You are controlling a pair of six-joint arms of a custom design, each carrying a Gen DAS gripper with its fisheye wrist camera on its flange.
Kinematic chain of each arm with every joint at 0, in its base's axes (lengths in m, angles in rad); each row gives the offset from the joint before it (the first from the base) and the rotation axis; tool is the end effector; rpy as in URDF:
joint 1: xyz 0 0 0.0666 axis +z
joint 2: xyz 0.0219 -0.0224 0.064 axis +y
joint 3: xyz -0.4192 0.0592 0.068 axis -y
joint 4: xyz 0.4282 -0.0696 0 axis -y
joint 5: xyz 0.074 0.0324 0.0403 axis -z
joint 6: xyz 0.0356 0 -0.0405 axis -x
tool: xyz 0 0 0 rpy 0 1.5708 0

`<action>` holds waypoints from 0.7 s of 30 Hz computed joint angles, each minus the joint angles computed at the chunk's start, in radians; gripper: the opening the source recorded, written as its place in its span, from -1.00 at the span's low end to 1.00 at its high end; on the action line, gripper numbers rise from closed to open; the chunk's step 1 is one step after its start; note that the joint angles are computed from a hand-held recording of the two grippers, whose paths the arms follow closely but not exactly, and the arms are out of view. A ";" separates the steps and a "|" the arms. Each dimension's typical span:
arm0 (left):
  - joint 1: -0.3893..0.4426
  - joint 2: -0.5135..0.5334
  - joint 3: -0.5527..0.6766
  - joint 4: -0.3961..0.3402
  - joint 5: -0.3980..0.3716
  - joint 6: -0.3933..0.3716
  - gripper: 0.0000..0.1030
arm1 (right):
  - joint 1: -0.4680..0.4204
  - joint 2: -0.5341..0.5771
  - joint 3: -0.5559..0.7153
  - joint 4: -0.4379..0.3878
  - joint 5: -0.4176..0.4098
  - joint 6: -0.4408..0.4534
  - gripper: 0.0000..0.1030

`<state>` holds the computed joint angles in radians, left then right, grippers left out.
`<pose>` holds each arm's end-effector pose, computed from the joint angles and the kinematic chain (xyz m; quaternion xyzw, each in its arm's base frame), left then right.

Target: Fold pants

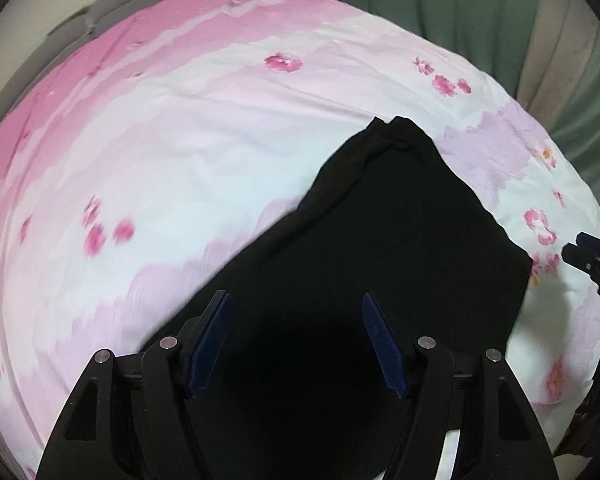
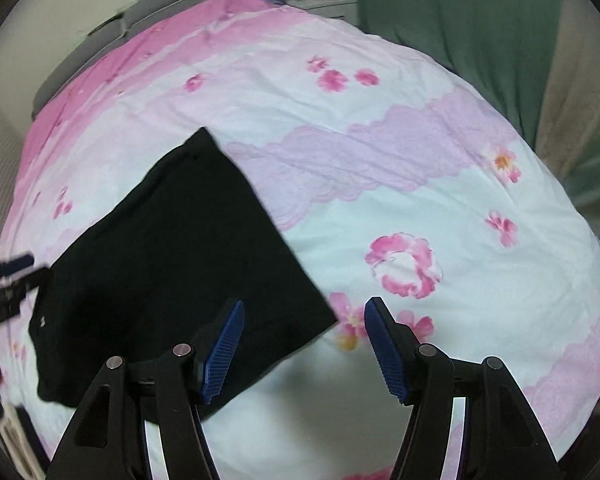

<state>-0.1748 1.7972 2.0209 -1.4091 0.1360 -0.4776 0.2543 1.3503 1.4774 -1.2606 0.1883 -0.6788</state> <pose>0.6300 -0.1166 0.5175 0.3261 0.9234 -0.0371 0.1989 0.4540 0.1107 0.5100 0.2247 0.9458 0.0152 0.2341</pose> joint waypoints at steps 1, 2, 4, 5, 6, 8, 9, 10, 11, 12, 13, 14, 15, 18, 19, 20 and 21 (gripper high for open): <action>-0.005 0.036 0.043 -0.014 -0.009 -0.006 0.29 | -0.002 0.009 0.003 0.006 0.004 -0.004 0.24; -0.007 0.066 0.080 -0.024 -0.018 -0.008 0.29 | -0.005 0.020 0.008 0.020 0.001 -0.002 0.24; -0.012 0.107 0.132 -0.037 -0.041 -0.008 0.29 | -0.016 0.055 0.032 0.055 -0.014 0.023 0.24; -0.013 0.115 0.141 -0.035 -0.041 -0.001 0.29 | -0.023 0.079 0.052 0.076 -0.027 0.053 0.24; -0.010 0.129 0.162 -0.043 -0.036 0.014 0.29 | -0.032 0.109 0.080 0.101 -0.048 0.095 0.24; -0.008 0.140 0.178 -0.051 -0.035 0.030 0.29 | -0.049 0.171 0.144 0.133 -0.098 0.179 0.24; -0.006 0.147 0.185 -0.051 -0.034 0.031 0.29 | -0.060 0.223 0.205 0.142 -0.124 0.238 0.24; -0.002 0.153 0.190 -0.054 -0.037 0.024 0.29 | -0.068 0.259 0.249 0.147 -0.144 0.277 0.24; 0.001 0.157 0.190 -0.052 -0.046 0.021 0.29 | -0.074 0.286 0.282 0.146 -0.158 0.302 0.23; 0.004 0.157 0.188 -0.049 -0.053 0.021 0.29 | -0.083 0.333 0.340 0.137 -0.184 0.329 0.23; 0.011 0.157 0.184 -0.046 -0.060 0.025 0.29 | -0.090 0.364 0.380 0.129 -0.214 0.346 0.22; 0.018 0.157 0.180 -0.044 -0.062 0.032 0.29 | -0.099 0.404 0.430 0.113 -0.249 0.369 0.20; 0.022 0.157 0.178 -0.045 -0.065 0.041 0.29 | -0.103 0.453 0.492 0.082 -0.254 0.388 0.19; 0.035 0.164 0.180 -0.058 -0.078 0.073 0.29 | -0.108 0.539 0.594 0.020 -0.261 0.414 0.00; 0.040 0.163 0.178 -0.061 -0.075 0.078 0.29 | -0.109 0.562 0.620 -0.002 -0.268 0.411 -0.04; 0.042 0.161 0.174 -0.060 -0.074 0.080 0.29 | -0.112 0.587 0.643 -0.022 -0.282 0.406 -0.13; 0.045 0.154 0.164 -0.054 -0.073 0.080 0.29 | -0.114 0.609 0.665 -0.045 -0.292 0.396 -0.17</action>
